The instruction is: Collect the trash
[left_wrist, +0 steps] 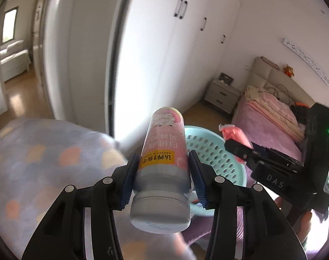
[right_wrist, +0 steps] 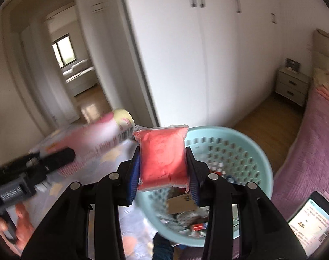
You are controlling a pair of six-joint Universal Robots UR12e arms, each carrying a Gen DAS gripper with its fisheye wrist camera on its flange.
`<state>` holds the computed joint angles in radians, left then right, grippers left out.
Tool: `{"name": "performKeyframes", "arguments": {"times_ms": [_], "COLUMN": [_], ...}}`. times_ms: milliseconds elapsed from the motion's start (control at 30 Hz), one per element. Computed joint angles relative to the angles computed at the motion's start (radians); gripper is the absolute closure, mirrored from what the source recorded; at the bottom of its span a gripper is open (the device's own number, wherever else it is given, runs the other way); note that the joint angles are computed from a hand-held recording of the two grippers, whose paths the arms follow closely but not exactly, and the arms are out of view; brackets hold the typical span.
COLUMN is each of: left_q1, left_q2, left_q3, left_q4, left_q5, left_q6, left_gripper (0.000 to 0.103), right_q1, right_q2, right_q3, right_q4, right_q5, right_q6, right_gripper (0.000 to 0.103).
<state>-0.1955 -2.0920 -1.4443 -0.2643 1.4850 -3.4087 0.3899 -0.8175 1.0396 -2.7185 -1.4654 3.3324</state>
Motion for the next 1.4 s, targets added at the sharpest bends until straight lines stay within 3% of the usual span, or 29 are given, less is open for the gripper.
{"name": "performKeyframes", "arguments": {"times_ms": [233, 400, 500, 567, 667, 933, 1133, 1233, 1333, 1400], "left_q1": [-0.024, -0.033, -0.039, -0.038, -0.035, -0.024, -0.028, -0.037, -0.050, -0.071], "left_q2": [-0.088, -0.145, -0.166, -0.168, -0.155, -0.091, -0.023, 0.015, 0.047, 0.061], "left_q3": [0.119, 0.201, 0.233, 0.231, 0.206, 0.111, 0.005, -0.055, -0.117, -0.157], "left_q4": [-0.088, -0.136, -0.161, -0.146, -0.118, -0.014, 0.118, 0.188, 0.264, 0.309], "left_q5": [-0.031, -0.045, -0.046, -0.044, -0.033, -0.022, 0.047, 0.121, 0.225, 0.364], "left_q6": [0.005, 0.003, 0.015, 0.009, 0.005, -0.013, -0.004, 0.006, 0.014, 0.036], "left_gripper": [0.058, 0.058, 0.057, 0.053, 0.048, 0.048, 0.036, 0.030, 0.022, 0.022], "right_q1": [-0.039, -0.031, -0.040, -0.045, -0.044, -0.041, -0.018, -0.006, 0.012, 0.024], "right_q2": [0.017, 0.031, 0.042, 0.046, 0.049, 0.009, -0.025, -0.042, -0.058, -0.066], "right_q3": [-0.028, -0.041, -0.055, -0.057, -0.056, 0.008, 0.049, 0.078, 0.110, 0.134], "right_q4": [0.081, 0.109, 0.143, 0.152, 0.144, 0.096, 0.050, 0.000, -0.064, -0.116], "right_q5": [-0.030, -0.166, -0.132, -0.111, -0.127, -0.116, -0.126, -0.111, -0.118, -0.131], "right_q6": [0.117, 0.136, 0.162, 0.171, 0.174, 0.177, 0.126, 0.102, 0.074, 0.058], "right_gripper": [0.067, 0.066, 0.066, 0.062, 0.043, 0.043, 0.043, 0.043, 0.043, 0.040]}}
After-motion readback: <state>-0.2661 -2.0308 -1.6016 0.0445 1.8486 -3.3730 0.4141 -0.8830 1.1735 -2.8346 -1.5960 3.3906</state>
